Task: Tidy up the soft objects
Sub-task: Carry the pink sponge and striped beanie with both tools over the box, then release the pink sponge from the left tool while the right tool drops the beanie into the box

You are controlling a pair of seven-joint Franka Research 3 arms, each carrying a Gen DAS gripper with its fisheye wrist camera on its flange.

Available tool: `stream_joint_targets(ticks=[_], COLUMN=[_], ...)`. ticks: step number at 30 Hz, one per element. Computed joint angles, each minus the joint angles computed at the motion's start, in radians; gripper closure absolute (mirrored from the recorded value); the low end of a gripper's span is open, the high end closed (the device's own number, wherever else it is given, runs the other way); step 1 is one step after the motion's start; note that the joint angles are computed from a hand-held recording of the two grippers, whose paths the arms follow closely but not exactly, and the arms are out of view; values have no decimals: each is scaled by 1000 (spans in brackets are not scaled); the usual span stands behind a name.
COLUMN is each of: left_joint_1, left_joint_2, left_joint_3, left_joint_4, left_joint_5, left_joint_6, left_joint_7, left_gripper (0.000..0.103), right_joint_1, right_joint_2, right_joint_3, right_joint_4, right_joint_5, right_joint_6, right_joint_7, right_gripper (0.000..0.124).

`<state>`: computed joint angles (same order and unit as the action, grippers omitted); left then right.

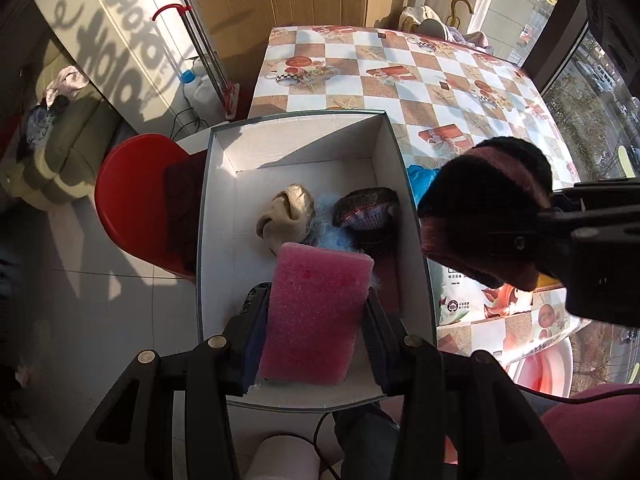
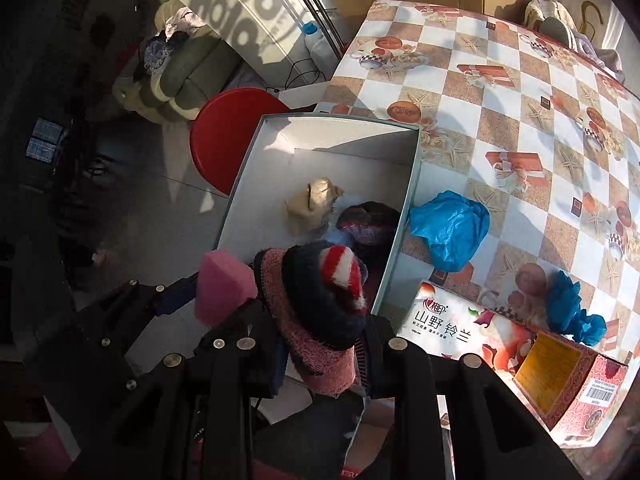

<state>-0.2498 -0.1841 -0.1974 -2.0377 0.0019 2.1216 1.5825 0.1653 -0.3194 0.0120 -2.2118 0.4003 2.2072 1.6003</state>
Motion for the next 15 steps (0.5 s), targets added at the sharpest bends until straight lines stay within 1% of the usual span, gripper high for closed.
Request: stream_joint_targets(ticks=[9,15], left_joint_1=[11,10], left_joint_2=[-28,-35], left_joint_3=[10,11], left_joint_4=[-33,-40], left_joint_5=[3,3], left_joint_6=[0,1], left_joint_7=[-10,-9], left_gripper=[55,55], right_joint_1=[19,23], right_joint_2=[34,32], right_joint_3=[13,15], right_joint_4=[31,28], right_joint_5=[-9,-11], right_joint_6=[-22,-22], right_joint_7=[-1,1], right_gripper=[94,94])
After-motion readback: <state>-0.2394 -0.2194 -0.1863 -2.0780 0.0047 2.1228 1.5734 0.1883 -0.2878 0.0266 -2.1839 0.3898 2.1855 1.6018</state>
